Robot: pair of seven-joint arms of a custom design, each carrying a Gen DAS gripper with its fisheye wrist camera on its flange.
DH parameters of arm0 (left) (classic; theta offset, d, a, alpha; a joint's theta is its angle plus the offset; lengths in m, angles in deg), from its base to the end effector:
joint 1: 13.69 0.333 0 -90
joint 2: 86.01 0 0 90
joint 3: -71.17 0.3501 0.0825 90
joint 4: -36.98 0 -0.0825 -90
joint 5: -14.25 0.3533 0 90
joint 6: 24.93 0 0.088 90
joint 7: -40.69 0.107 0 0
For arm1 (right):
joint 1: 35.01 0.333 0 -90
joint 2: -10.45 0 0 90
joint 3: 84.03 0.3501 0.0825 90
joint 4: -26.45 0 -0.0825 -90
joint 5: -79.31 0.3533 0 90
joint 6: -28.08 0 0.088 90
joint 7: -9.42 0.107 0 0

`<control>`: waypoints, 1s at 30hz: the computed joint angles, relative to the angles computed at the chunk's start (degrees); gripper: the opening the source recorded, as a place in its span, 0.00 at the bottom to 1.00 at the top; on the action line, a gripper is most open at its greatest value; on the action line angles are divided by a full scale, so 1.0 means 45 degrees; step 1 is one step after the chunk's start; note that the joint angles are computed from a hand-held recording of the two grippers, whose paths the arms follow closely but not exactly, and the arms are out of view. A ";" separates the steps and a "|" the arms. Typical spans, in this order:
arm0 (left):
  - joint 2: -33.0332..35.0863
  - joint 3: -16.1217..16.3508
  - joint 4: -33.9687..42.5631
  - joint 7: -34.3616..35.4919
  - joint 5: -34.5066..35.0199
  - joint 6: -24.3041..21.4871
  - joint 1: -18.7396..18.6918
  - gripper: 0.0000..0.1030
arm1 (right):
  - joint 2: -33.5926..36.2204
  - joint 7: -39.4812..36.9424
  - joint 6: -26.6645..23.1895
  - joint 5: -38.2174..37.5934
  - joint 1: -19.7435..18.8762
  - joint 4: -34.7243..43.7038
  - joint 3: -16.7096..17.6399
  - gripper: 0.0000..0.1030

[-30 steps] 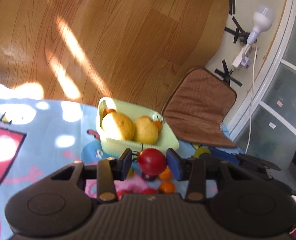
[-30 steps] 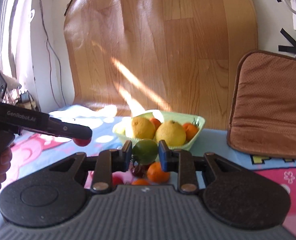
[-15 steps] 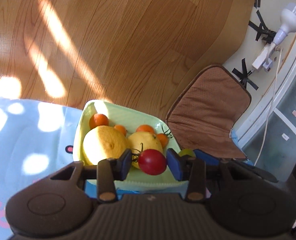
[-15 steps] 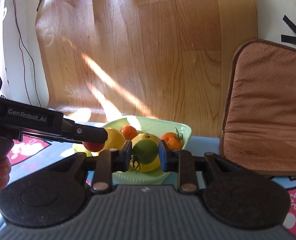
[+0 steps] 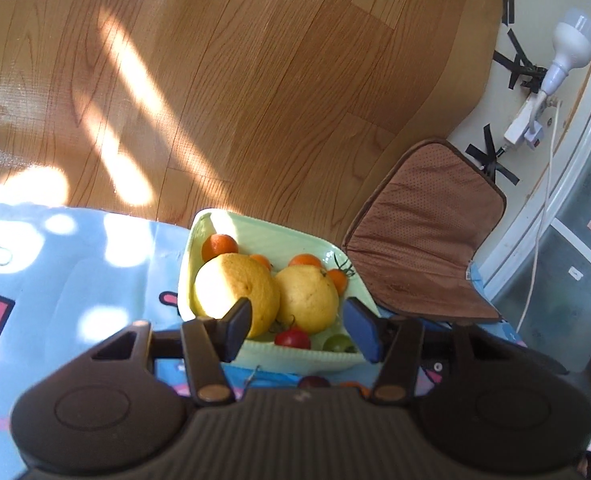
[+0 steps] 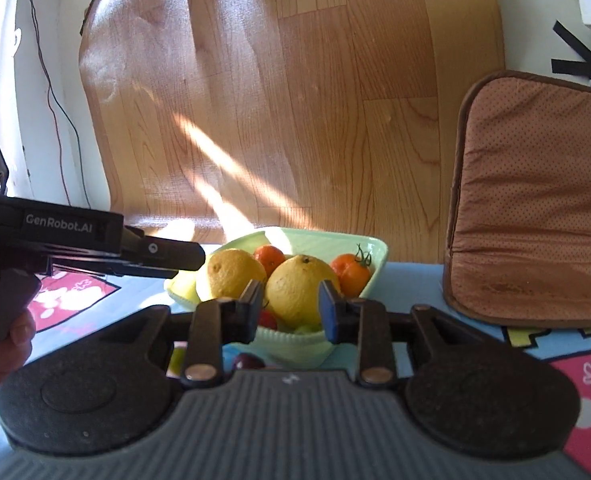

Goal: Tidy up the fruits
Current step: 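Grasp a dark purple tomato with the right gripper while the left grasps a red tomato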

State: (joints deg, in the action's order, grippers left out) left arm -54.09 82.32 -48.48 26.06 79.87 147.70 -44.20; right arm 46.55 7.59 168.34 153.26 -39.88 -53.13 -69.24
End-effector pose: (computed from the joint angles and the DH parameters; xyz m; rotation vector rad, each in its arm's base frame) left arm 0.6465 -0.3354 0.4689 -1.9334 1.3876 -1.2697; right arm 0.7463 0.0784 0.4392 -1.8260 0.7585 -0.2925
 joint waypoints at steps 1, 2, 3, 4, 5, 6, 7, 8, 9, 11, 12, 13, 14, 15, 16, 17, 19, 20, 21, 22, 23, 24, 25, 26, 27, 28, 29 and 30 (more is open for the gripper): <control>-0.0268 0.0490 -0.0421 -0.0915 0.0709 0.0273 -0.0418 0.50 | -0.0366 -0.0078 -0.0270 0.0115 -0.0241 -0.0587 0.0035 0.34; -0.0464 0.0664 -0.0739 -0.1605 0.1283 0.0461 -0.0602 0.50 | -0.0641 -0.0118 -0.0598 0.0159 -0.0408 -0.1041 -0.0025 0.34; -0.0603 0.0764 -0.0989 -0.2289 0.1899 0.0728 -0.0716 0.50 | -0.0913 -0.0150 -0.0939 0.0134 -0.0517 -0.1488 -0.0140 0.34; -0.0676 0.0802 -0.1133 -0.2814 0.2440 0.0938 -0.0774 0.50 | -0.1220 -0.0270 -0.1248 0.0077 -0.0586 -0.2012 -0.0288 0.34; -0.0762 0.0748 -0.1331 -0.3167 0.2889 0.1082 -0.0811 0.50 | -0.1510 -0.0514 -0.1425 0.0056 -0.0591 -0.2511 -0.0440 0.34; -0.0819 0.0626 -0.1495 -0.3348 0.3208 0.1159 -0.0798 0.50 | -0.1758 -0.0791 -0.1485 0.0101 -0.0548 -0.2935 -0.0587 0.34; -0.0821 0.0474 -0.1579 -0.3482 0.3432 0.1253 -0.0731 0.50 | -0.2096 -0.1208 -0.1483 0.0174 -0.0491 -0.3541 -0.0725 0.34; -0.0793 0.0288 -0.1598 -0.3533 0.3514 0.1299 -0.0612 0.50 | -0.2294 -0.1466 -0.1521 0.0188 -0.0391 -0.3902 -0.0881 0.34; -0.0729 0.0037 -0.1600 -0.3452 0.3450 0.1360 -0.0436 0.50 | -0.2503 -0.1782 -0.1475 0.0139 -0.0245 -0.4303 -0.1029 0.34; -0.0566 -0.0785 -0.1596 -0.2570 0.2631 0.1262 0.0162 0.50 | -0.2765 -0.2519 -0.1082 0.0190 0.0121 -0.4846 -0.1233 0.34; -0.0480 -0.1068 -0.1559 -0.2142 0.2212 0.1260 0.0378 0.50 | -0.2817 -0.2654 -0.0859 0.0118 0.0332 -0.4938 -0.1328 0.34; -0.0356 -0.1207 -0.1474 -0.1801 0.1850 0.1348 0.0483 0.50 | -0.2836 -0.2733 -0.0727 0.0109 0.0465 -0.4962 -0.1391 0.34; -0.0289 -0.1235 -0.1439 -0.1458 0.1526 0.1409 0.0489 0.50 | -0.2834 -0.2789 -0.0731 0.0185 0.0530 -0.4934 -0.1405 0.35; -0.0192 -0.1312 -0.1357 -0.1008 0.1181 0.1401 0.0492 0.50 | -0.2783 -0.2670 -0.0864 0.0080 0.0585 -0.4820 -0.1452 0.35; -0.0127 -0.1446 -0.1312 -0.0445 0.0790 0.1322 0.0537 0.50 | -0.2752 -0.2567 -0.0898 -0.0049 0.0658 -0.4742 -0.1491 0.35; -0.0086 -0.1558 -0.1289 0.0093 0.0411 0.1120 0.0541 0.50 | -0.2719 -0.2595 -0.0823 -0.0096 0.0732 -0.4695 -0.1495 0.35; -0.0065 -0.1537 -0.1281 0.0860 -0.0130 0.0596 0.0355 0.50 | -0.2739 -0.2869 -0.0426 -0.0082 0.0887 -0.4790 -0.1473 0.38; -0.0069 -0.1526 -0.1308 0.1240 -0.0403 0.0361 0.0279 0.50 | -0.2732 -0.2937 -0.0200 -0.0085 0.0969 -0.4812 -0.1468 0.38; -0.0066 -0.1555 -0.1361 0.1583 -0.0731 0.0292 0.0280 0.50 | -0.2664 -0.2788 -0.0145 -0.0206 0.1022 -0.4717 -0.1483 0.38; -0.0069 -0.1563 -0.1444 0.1834 -0.1041 0.0344 0.0289 0.50 | -0.2574 -0.2511 -0.0154 -0.0372 0.1050 -0.4582 -0.1501 0.38; -0.0065 -0.1576 -0.1523 0.2081 -0.1346 0.0434 0.0308 0.50 | -0.2464 -0.2193 -0.0143 -0.0615 0.1085 -0.4417 -0.1528 0.37; -0.0053 -0.1580 -0.1609 0.2328 -0.1620 0.0573 0.0325 0.50 | -0.2369 -0.1899 -0.0092 -0.0846 0.1114 -0.4283 -0.1535 0.37; -0.0044 -0.1556 -0.1671 0.2585 -0.1847 0.0605 0.0299 0.50 | -0.2231 -0.1431 -0.0263 -0.1169 0.1089 -0.4063 -0.1549 0.33; -0.0030 -0.1369 -0.1694 0.2657 -0.1943 0.0639 0.0137 0.51 | -0.2164 -0.1309 -0.0484 -0.1197 0.0936 -0.3951 -0.1462 0.30; -0.0013 -0.1092 -0.1721 0.2599 -0.1972 0.0817 -0.0062 0.51 | -0.2155 -0.1340 -0.0493 -0.1233 0.0858 -0.3937 -0.1405 0.30; 0.0034 -0.0999 -0.1713 0.2710 -0.2148 0.0973 -0.0129 0.51 | -0.2189 -0.1528 -0.0478 -0.1159 0.0758 -0.4010 -0.1332 0.30; 0.0070 -0.0951 -0.1707 0.2886 -0.2342 0.1080 -0.0163 0.51 | -0.2230 -0.1645 -0.0450 -0.1089 0.0688 -0.4080 -0.1291 0.30; 0.0112 -0.0893 -0.1682 0.3060 -0.2521 0.1170 -0.0210 0.51 | -0.2310 -0.1881 -0.0358 -0.0945 0.0623 -0.4209 -0.1250 0.30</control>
